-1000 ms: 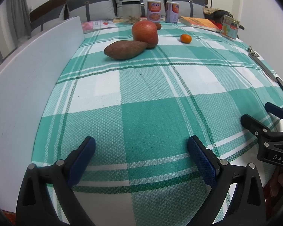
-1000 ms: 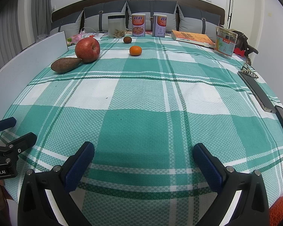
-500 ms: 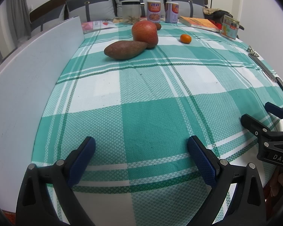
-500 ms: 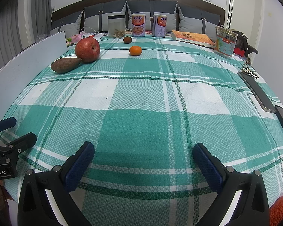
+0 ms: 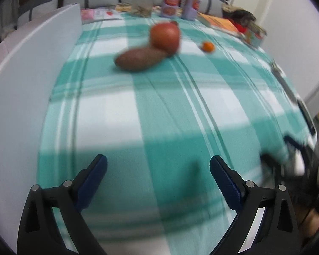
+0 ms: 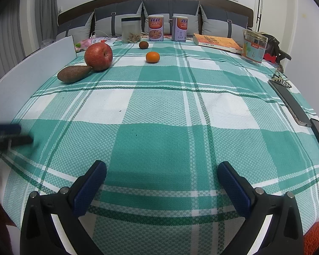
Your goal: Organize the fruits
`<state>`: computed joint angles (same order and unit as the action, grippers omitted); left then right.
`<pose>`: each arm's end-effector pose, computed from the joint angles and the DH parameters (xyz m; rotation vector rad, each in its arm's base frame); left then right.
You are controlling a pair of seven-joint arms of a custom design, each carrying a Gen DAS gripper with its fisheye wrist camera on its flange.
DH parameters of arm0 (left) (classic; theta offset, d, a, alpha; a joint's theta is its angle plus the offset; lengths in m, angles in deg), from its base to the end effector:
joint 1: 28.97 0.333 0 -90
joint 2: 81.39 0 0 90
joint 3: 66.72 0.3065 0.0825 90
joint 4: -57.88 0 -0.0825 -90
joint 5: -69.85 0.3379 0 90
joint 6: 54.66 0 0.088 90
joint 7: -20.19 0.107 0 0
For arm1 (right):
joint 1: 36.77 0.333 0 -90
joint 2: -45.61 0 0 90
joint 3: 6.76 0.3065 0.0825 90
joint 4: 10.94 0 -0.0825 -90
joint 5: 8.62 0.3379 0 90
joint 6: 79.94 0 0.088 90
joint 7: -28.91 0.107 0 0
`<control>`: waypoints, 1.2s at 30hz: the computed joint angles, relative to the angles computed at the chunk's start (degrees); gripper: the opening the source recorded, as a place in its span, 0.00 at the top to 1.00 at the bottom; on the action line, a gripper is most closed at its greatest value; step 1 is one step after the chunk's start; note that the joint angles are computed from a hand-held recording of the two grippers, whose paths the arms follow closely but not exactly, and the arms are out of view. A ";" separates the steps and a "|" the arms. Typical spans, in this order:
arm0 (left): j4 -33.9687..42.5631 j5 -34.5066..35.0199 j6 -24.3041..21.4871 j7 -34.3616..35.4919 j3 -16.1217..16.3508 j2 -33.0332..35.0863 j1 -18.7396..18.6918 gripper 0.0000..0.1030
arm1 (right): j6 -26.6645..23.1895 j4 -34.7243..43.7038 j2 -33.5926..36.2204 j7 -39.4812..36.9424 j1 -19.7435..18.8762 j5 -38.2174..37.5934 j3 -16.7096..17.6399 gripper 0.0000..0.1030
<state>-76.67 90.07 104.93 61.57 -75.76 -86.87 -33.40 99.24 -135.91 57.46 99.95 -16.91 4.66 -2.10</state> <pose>0.4781 -0.1320 0.4466 -2.2070 1.6074 -0.6354 0.5281 0.2167 0.4048 -2.1415 1.2413 -0.5395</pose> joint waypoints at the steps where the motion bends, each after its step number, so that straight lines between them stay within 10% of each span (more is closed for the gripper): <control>1: 2.00 0.34 -0.97 0.30 0.32 1.05 0.42 0.05 | -0.14 0.11 0.06 -0.32 -0.28 0.22 0.30 0.00; 15: 33.27 0.53 -19.92 27.38 1.48 22.95 1.39 0.07 | -1.87 1.10 0.19 -5.28 -2.37 4.25 2.74 0.00; 18: 31.56 -1.93 -19.07 29.20 1.54 21.41 2.14 0.46 | -2.00 1.24 0.23 -6.16 -2.53 5.04 2.96 0.00; 23: 28.74 -15.02 -18.62 37.17 -0.44 18.65 5.42 0.58 | -2.19 1.32 0.21 -6.66 -2.28 5.60 2.73 0.00; 27: 31.19 -14.53 -19.61 36.45 0.31 20.50 3.86 0.33 | -2.08 1.23 0.18 -6.69 -2.06 5.71 2.54 0.00; 31: 33.84 -10.99 -20.01 32.36 1.43 22.81 2.10 0.55 | -2.04 1.20 0.16 -6.73 -1.97 5.75 2.46 0.00; 36: 25.63 -13.57 -16.14 22.17 1.65 16.75 2.47 0.57 | -2.02 1.14 0.12 -6.82 -1.97 5.90 2.49 0.00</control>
<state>-51.03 76.50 88.79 83.75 -74.11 -70.11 -30.93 97.23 -134.77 57.58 93.13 -18.88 10.56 0.39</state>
